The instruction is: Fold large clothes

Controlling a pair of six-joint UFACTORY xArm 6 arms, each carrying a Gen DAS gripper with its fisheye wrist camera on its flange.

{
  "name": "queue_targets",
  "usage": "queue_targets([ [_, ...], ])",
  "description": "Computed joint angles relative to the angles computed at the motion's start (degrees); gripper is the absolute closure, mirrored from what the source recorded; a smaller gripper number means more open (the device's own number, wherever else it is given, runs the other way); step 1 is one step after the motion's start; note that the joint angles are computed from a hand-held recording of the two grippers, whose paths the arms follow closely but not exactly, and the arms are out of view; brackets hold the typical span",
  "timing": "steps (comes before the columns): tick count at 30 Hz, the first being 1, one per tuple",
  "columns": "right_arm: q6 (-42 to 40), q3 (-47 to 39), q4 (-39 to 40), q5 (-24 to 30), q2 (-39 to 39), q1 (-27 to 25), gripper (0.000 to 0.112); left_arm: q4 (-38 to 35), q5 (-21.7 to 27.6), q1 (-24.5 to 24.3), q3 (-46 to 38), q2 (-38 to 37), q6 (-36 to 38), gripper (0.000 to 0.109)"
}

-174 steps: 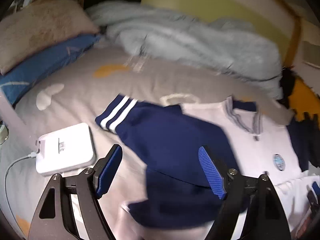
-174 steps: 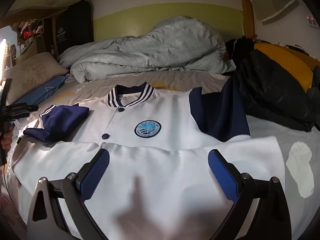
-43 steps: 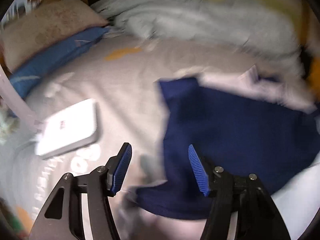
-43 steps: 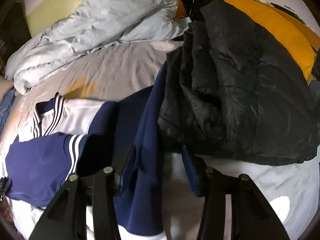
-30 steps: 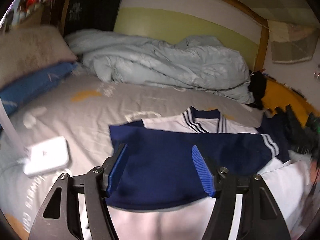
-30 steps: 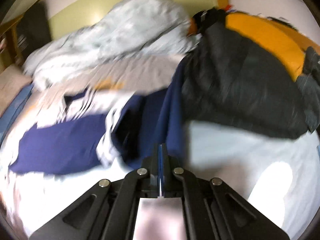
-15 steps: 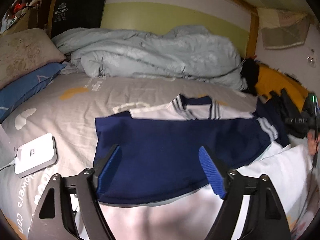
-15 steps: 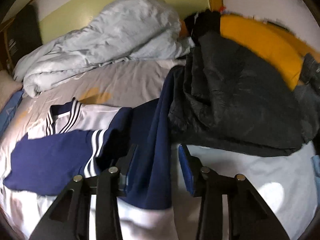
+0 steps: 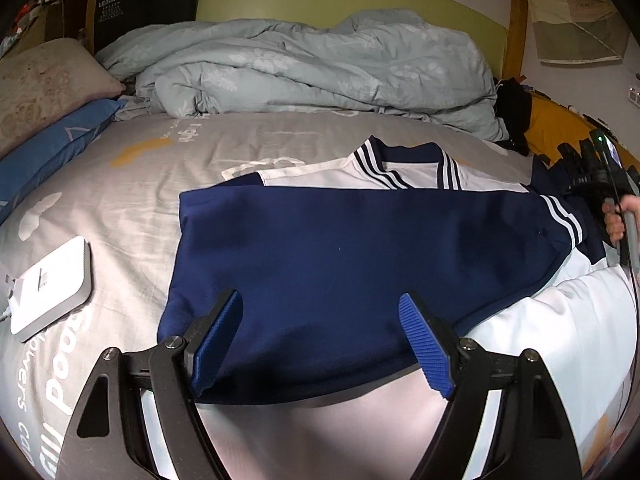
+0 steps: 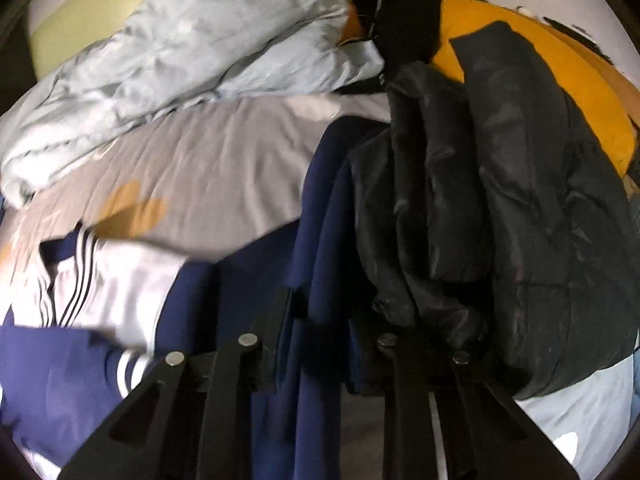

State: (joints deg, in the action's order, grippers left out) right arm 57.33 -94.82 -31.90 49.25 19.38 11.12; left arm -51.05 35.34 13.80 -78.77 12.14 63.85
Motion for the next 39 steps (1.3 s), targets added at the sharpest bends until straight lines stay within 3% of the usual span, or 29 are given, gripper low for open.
queue_targets([
  [1,0.78,-2.55,-1.46,2.23,1.59,0.16,0.092,0.81,0.28,0.01,-0.33,0.35,-0.81,0.029],
  [3,2.15,-6.58,-3.32,5.83,4.14,0.21,0.105,1.50,0.74,0.06,-0.72,0.80,-1.53,0.029],
  [5,3.43,-8.76,-4.13,7.74,5.61,-0.01,0.109,1.80,0.94,0.13,-0.89,1.04,-1.70,0.029],
  [8,6.35,-3.64,-4.51,1.44,2.35,-0.45,0.110,0.94,0.68,0.10,-0.67,0.84,-1.10,0.029],
  [11,11.47,6.24,-12.18,-8.73,-5.56,1.14,0.110,-0.59,0.85,0.38,-0.69,0.42,-0.32,0.029],
  [15,19.55,12.57,-20.47,-11.87,-13.63,5.76,0.110,-0.73,2.11,0.81,-0.81,-0.07,-0.61,0.029],
  [16,18.85,14.34,-19.06,-14.83,-15.55,6.87,0.110,-0.92,1.84,0.78,-0.47,-0.42,-0.31,0.029],
  [19,15.82,16.31,-18.86,-14.65,-17.76,11.48,0.110,-2.11,1.67,1.01,-0.06,-1.45,0.68,0.029],
  [21,12.19,19.30,-14.68,-16.48,-18.79,14.10,0.110,-3.38,2.71,1.62,-0.25,-1.99,1.00,0.029],
  [26,7.65,21.13,-9.75,-9.95,-15.96,18.20,0.107,-5.20,4.15,2.55,-0.01,-3.29,1.91,0.029],
  [29,9.51,24.04,-7.54,-10.69,-17.11,17.35,0.107,-6.22,4.63,2.95,0.35,-4.01,2.91,0.029],
  [31,11.85,25.29,-8.11,-12.06,-18.92,16.52,0.099,-8.18,2.81,2.84,1.55,-5.02,5.51,0.029],
  [32,13.60,25.42,-9.42,-12.32,-19.49,16.31,0.084,-9.01,1.89,2.75,1.99,-5.37,6.69,0.029],
  [33,15.74,25.46,-11.48,-12.25,-20.40,16.08,0.078,-9.54,1.43,2.74,2.18,-5.52,7.43,0.029],
  [36,20.18,23.91,-16.07,-9.64,-21.47,15.77,0.071,-8.69,4.14,3.52,0.48,-4.20,5.27,0.029],
  [39,20.90,21.49,-14.76,-9.37,-20.72,12.59,0.070,-7.08,4.64,3.46,-0.51,-2.95,3.03,0.029],
])
